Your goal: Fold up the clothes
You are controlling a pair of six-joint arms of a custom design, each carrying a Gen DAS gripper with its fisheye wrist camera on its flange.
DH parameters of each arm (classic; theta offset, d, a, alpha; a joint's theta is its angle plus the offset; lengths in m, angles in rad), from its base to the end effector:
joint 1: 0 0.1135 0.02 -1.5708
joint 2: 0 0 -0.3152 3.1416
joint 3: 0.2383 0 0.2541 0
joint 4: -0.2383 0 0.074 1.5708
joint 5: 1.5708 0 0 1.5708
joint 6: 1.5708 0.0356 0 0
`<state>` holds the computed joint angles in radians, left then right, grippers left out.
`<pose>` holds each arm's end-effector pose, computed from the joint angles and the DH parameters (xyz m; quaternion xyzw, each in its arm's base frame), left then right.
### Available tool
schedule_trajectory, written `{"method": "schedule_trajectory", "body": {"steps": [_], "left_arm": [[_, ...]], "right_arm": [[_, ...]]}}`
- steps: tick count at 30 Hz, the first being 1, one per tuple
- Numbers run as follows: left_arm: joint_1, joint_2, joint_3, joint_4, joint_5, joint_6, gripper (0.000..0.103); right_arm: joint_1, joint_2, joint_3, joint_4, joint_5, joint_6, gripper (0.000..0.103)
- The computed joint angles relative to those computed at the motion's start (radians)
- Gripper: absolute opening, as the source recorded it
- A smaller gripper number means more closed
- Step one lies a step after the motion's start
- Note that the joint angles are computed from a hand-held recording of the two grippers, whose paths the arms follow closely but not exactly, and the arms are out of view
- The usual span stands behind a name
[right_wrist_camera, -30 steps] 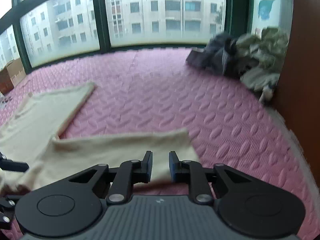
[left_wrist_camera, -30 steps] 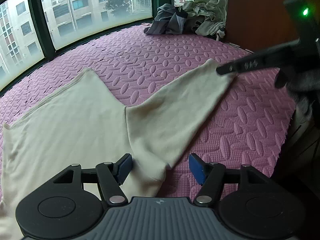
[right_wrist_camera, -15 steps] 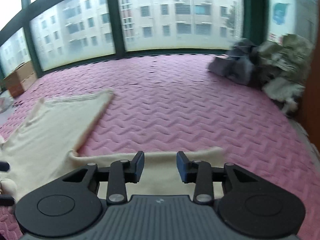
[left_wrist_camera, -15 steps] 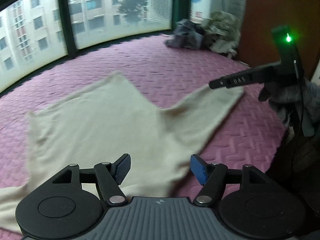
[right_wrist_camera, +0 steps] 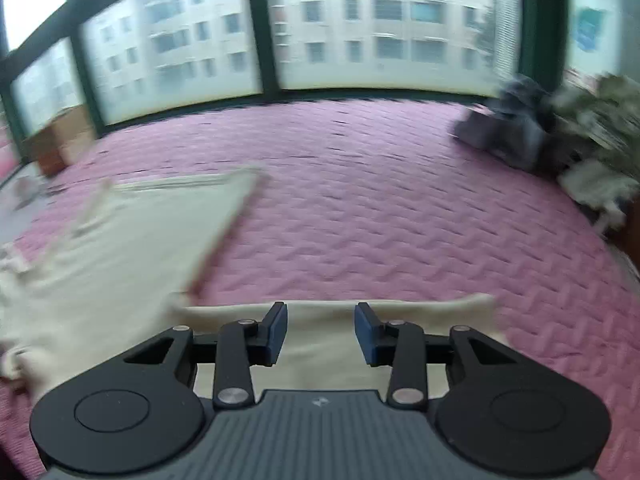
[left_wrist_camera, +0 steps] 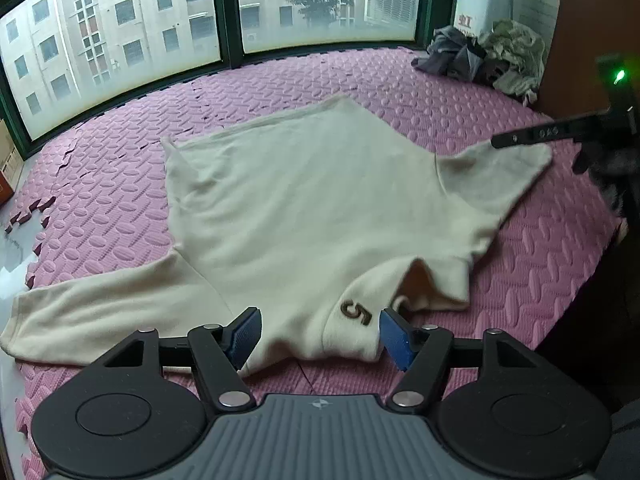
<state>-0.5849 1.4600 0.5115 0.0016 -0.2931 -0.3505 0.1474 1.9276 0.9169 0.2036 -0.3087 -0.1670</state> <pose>0.2066 -0.1245 0.1734 0.0656 0.9403 -0.0128 0.3337 0.3809 0.0675 0.1536 -0.2001 0.8967 0.1390 0.3696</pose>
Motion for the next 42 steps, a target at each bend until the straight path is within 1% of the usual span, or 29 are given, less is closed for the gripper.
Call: {"method": "schedule_trajectory", "body": {"steps": [2,5,8,12,17,21,23,26,30,33,37,38,39,42], "left_arm": [[-0.015,0.010,0.004,0.014,-0.020,0.002,0.064],[-0.023,0.030,0.011,0.050,-0.019,0.018,0.061],[-0.020,0.060,0.019,0.067,-0.006,0.028,0.058],[-0.021,0.077,0.019,0.063,0.003,0.041,0.058],[-0.008,0.058,-0.002,0.039,0.009,0.033,0.059],[-0.010,0.020,0.000,0.026,-0.003,0.038,0.059],[-0.012,0.008,0.010,0.029,-0.017,0.042,0.059],[-0.003,0.022,0.036,0.059,-0.013,0.043,0.058],[-0.004,0.089,0.075,0.116,-0.004,0.049,0.056],[-0.007,0.152,0.097,0.136,0.010,0.048,0.051],[-0.009,0.199,0.093,0.151,0.025,0.039,0.050],[-0.012,0.202,0.085,0.161,0.024,0.037,0.050],[-0.016,0.202,0.076,0.172,0.021,0.035,0.050],[-0.033,0.198,0.063,0.183,0.000,0.042,0.050]], "right_arm": [[0.041,-0.031,-0.025,0.000,-0.027,-0.013,0.037],[0.114,-0.062,-0.053,-0.011,-0.084,-0.034,0.038],[0.193,-0.076,-0.077,-0.004,-0.108,-0.065,0.038],[0.298,-0.070,-0.113,0.044,-0.064,-0.123,0.038],[0.366,-0.061,-0.148,0.059,-0.016,-0.187,0.038],[0.365,-0.087,-0.188,0.078,-0.009,-0.241,0.038],[0.359,-0.102,-0.194,0.077,-0.012,-0.239,0.038],[0.354,-0.108,-0.204,0.082,-0.026,-0.228,0.038],[0.360,-0.114,-0.240,0.118,-0.017,-0.241,0.038],[0.328,-0.144,-0.240,0.083,-0.051,-0.213,0.039],[0.245,-0.193,-0.248,0.038,-0.086,-0.167,0.040],[0.221,-0.205,-0.253,0.036,-0.086,-0.156,0.043],[0.198,-0.214,-0.256,0.037,-0.083,-0.144,0.048],[0.133,-0.224,-0.261,0.055,-0.047,-0.114,0.048]]}}
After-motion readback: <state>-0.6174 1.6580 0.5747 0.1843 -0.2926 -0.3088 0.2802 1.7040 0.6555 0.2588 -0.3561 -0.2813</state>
